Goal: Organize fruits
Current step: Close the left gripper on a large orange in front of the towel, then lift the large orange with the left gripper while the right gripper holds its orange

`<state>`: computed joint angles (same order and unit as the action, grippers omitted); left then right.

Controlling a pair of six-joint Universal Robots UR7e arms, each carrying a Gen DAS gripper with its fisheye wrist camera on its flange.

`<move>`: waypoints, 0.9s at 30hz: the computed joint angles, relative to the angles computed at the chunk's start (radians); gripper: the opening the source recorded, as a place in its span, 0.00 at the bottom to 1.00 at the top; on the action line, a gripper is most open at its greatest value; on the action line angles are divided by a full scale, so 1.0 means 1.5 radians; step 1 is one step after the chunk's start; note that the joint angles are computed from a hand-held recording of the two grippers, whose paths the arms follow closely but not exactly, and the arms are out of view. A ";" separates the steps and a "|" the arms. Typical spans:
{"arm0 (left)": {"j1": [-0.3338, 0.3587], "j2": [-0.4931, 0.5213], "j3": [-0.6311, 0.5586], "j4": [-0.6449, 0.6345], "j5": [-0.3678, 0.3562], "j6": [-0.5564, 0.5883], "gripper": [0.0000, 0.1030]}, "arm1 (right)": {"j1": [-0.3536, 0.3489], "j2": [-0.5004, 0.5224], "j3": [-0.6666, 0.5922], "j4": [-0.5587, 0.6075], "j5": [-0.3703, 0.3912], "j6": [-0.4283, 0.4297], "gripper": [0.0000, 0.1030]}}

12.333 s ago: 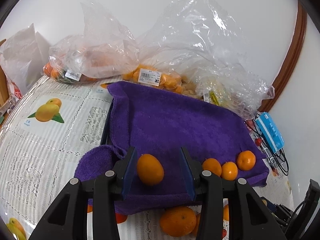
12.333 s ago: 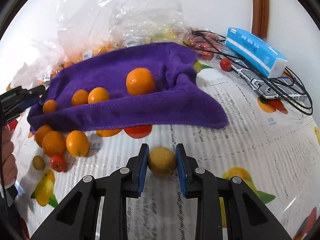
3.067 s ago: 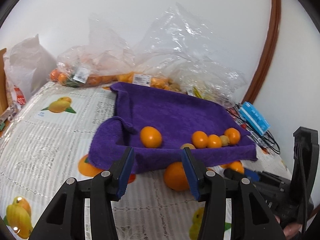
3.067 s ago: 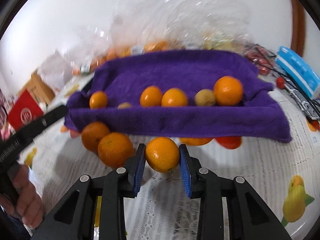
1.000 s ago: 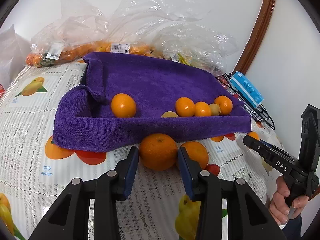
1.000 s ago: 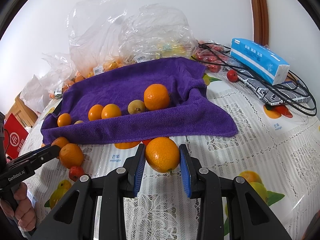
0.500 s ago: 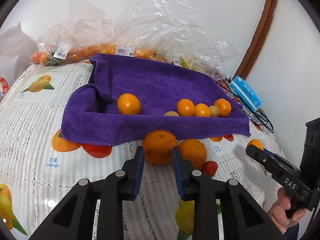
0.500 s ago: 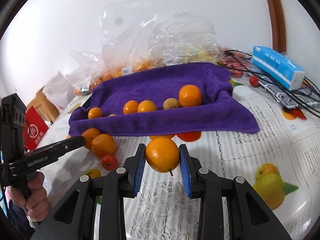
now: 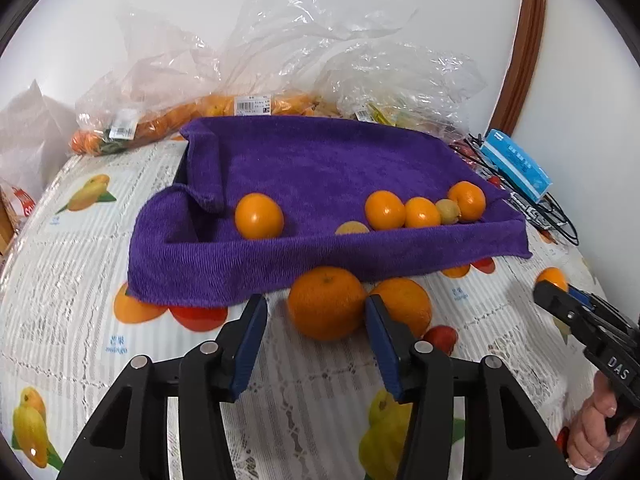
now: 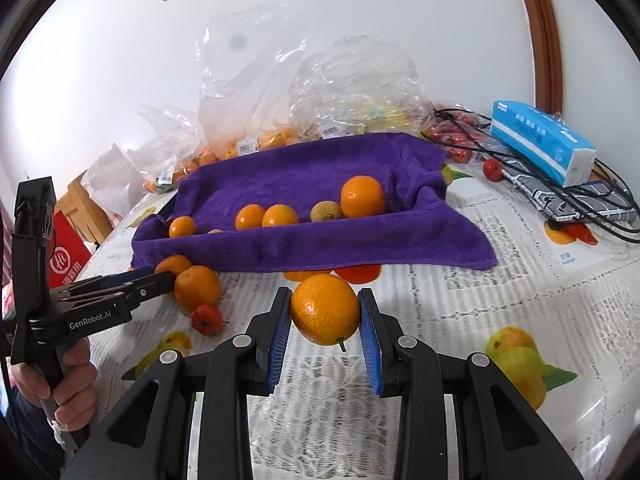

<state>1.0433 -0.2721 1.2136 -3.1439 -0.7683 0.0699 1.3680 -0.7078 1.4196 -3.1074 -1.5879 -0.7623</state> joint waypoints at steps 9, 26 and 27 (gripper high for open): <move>-0.004 0.044 -0.079 0.032 0.050 0.001 0.52 | -0.012 -0.007 -0.006 -0.001 0.002 0.010 0.32; 0.004 0.025 -0.062 0.092 0.055 -0.061 0.54 | -0.007 -0.006 -0.004 0.005 -0.003 -0.014 0.32; 0.004 0.028 -0.069 0.095 0.056 -0.058 0.54 | -0.006 -0.006 -0.005 0.007 -0.004 -0.016 0.32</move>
